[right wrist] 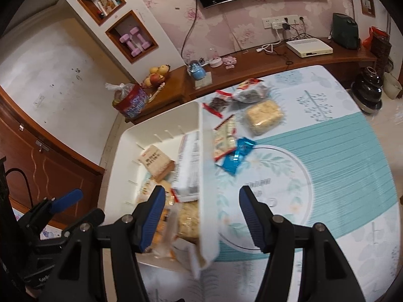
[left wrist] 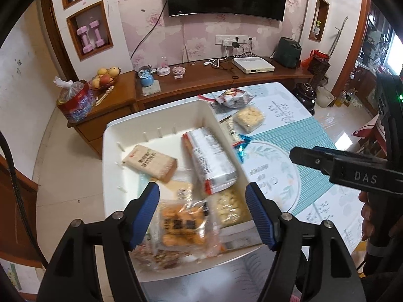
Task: Organize snacks
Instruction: 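Open both tools to drop the nut bag and white printed bag in the tray, then move the left tool to the red-white cookie packet while the right tool reaches the square cake pack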
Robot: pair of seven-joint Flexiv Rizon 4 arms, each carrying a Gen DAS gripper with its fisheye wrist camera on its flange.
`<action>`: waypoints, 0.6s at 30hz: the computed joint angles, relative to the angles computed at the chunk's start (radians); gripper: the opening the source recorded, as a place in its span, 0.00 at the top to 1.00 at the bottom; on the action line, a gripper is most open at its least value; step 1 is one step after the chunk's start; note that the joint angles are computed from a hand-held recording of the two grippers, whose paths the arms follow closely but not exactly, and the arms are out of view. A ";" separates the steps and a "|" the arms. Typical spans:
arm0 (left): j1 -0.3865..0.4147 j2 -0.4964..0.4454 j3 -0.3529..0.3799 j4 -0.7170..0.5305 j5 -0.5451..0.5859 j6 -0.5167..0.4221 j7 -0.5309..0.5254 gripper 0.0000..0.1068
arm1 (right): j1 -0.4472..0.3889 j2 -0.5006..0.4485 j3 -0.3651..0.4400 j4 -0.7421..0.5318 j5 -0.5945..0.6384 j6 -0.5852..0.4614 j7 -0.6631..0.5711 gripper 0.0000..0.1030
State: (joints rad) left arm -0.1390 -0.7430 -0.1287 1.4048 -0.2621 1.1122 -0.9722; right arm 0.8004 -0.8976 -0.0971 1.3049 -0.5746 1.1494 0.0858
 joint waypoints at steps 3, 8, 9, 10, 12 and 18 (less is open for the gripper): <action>-0.029 -0.013 0.012 -0.030 0.010 -0.019 -0.036 0.34 | -0.008 0.038 -0.003 0.064 -0.006 0.012 -0.006 0.32; -0.085 -0.048 0.047 -0.114 0.049 -0.087 -0.113 0.34 | -0.037 0.096 0.005 0.154 -0.019 0.022 -0.037 0.32; -0.092 -0.055 0.051 -0.132 0.057 -0.106 -0.126 0.34 | -0.043 0.105 0.005 0.167 -0.024 0.022 -0.045 0.32; -0.105 -0.070 0.060 -0.165 0.067 -0.133 -0.148 0.34 | -0.047 0.113 0.006 0.178 -0.029 0.022 -0.053 0.32; -0.119 -0.090 0.065 -0.212 0.082 -0.174 -0.175 0.33 | -0.061 0.125 0.011 0.196 -0.040 0.021 -0.080 0.32; -0.169 -0.207 0.086 -0.467 0.127 -0.386 -0.255 0.33 | -0.083 0.142 -0.003 0.231 -0.088 0.030 -0.143 0.32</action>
State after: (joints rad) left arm -0.3079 -0.9495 -0.0427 0.9378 -0.1355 0.7264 -1.2268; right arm 0.7173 -0.7557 -0.0999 1.5354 -0.6629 1.1791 -0.0570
